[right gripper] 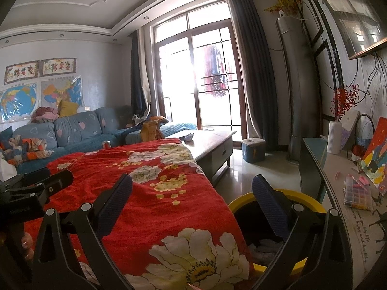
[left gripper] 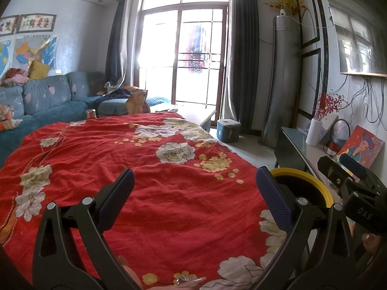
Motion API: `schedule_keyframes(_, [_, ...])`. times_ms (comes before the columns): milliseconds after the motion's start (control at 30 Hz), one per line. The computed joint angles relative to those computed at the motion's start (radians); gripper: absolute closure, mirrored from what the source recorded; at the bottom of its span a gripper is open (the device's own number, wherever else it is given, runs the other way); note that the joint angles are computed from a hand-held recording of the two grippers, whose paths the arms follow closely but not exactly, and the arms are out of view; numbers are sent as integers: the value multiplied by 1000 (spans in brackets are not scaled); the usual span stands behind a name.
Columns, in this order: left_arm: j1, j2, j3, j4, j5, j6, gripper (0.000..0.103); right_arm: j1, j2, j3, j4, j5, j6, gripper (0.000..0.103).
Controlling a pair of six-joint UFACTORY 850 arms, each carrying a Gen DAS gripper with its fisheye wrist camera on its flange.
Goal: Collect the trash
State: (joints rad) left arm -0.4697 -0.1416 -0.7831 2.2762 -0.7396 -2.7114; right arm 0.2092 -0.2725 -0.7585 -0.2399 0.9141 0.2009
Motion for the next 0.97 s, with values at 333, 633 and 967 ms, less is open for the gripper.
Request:
schedule_keyframes(333, [4, -3, -7, -10, 33, 13, 11, 6, 0, -8, 16, -27, 0, 6])
schedule_keyframes(633, [129, 120, 73, -96, 117, 30, 11, 94, -8, -145, -200, -198, 249, 6])
schedule_keyframes(967, [789, 254, 200, -504, 267, 421, 11, 503, -322, -669, -1036, -513, 1135, 7])
